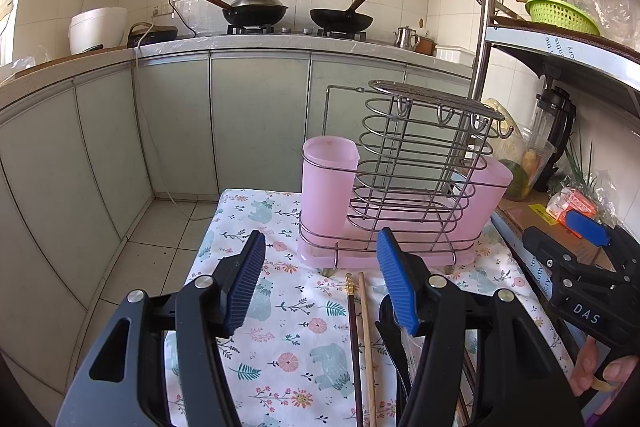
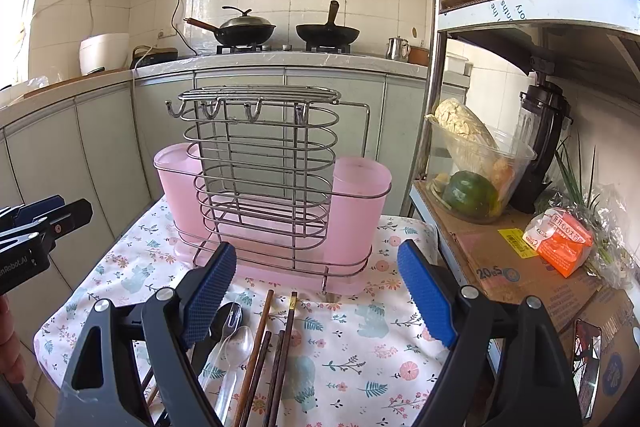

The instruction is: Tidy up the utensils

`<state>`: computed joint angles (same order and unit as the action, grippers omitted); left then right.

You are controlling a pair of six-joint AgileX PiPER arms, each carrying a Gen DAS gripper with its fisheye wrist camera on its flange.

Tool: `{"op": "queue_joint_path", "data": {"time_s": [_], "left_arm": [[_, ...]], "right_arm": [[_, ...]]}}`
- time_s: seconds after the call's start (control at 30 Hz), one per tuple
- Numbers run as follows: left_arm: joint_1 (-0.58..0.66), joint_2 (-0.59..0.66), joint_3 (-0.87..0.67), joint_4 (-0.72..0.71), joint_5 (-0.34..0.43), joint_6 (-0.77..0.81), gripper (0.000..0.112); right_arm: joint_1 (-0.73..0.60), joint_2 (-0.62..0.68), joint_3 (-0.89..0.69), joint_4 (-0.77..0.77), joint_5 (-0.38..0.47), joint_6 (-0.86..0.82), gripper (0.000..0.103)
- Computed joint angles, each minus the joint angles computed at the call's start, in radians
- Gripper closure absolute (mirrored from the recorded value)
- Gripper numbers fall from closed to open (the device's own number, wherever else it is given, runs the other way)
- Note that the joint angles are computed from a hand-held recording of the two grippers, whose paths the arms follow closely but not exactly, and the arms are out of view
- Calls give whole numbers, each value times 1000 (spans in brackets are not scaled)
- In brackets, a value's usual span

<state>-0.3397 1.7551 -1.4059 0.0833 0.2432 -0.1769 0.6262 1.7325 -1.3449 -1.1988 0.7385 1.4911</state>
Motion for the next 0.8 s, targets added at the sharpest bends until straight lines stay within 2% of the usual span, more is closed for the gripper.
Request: {"op": "queue_joint_path", "data": {"time_s": [0.63,0.8], "left_arm": [[4,-1,3,-18,-2,20,54],[13,15,-17,-50,19,48,54]], "right_arm": [[3,5,-4,0,3,-2,21],[-14,12,-11,33,-24,-37,22]]}}
